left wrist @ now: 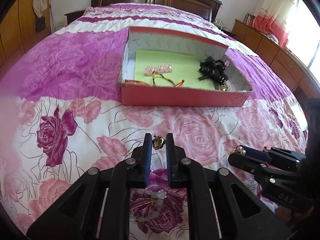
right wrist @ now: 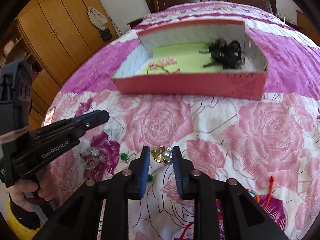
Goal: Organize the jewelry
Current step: 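Carry both earrings over the box with both tools, then lower both earrings onto the green lining and open both tools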
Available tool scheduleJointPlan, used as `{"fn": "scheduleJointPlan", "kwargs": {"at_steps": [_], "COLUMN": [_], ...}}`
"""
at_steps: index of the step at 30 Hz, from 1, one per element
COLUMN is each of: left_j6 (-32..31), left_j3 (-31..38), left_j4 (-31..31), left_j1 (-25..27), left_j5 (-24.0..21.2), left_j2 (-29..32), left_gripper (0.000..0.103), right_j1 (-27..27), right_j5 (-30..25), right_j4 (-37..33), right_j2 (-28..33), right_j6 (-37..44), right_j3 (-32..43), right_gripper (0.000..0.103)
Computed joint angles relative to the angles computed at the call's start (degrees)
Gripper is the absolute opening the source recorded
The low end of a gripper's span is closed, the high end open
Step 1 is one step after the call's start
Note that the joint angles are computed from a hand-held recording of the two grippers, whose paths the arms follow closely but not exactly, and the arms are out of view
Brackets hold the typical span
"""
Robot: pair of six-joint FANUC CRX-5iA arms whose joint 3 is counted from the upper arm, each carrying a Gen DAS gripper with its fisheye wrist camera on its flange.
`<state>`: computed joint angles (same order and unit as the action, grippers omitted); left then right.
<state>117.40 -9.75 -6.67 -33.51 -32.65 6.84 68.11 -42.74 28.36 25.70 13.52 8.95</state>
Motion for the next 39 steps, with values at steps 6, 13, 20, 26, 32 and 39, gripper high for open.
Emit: {"fn": "scheduleJointPlan", "kwargs": {"at_steps": [6, 13, 20, 26, 32, 39], "left_j6": [4.28, 7.48, 14.07, 21.26, 25.54, 23.14], "left_j3": [1.94, 4.80, 9.12, 13.78, 16.54, 19.21], "left_j4": [-5.07, -9.59, -18.04, -28.38, -32.57, -29.20], "left_j1": [-1.64, -2.65, -4.28, -6.27, -6.02, -4.28], "left_j5": [0.91, 1.97, 1.59, 0.05, 0.73, 0.87], "left_j2": [-0.86, -0.38, 1.11, 3.20, 5.99, 10.55], "left_gripper": [0.005, 0.005, 0.005, 0.005, 0.005, 0.006], "right_j1": [-0.09, -0.95, -2.51, -4.60, -7.27, -9.42], "right_j5": [3.33, 4.87, 4.49, 4.41, 4.61, 3.51], "right_j4": [8.36, 17.41, 24.81, 31.35, 38.59, 37.05], "right_j2": [-2.80, -4.31, -3.91, -2.86, -0.87, 3.38], "right_j6": [-7.01, -12.68, -15.30, -18.45, -22.48, -20.10], "right_j3": [-4.73, -7.60, -7.35, -6.68, -5.91, -2.24], "right_gripper": [0.025, 0.025, 0.025, 0.025, 0.025, 0.025]}}
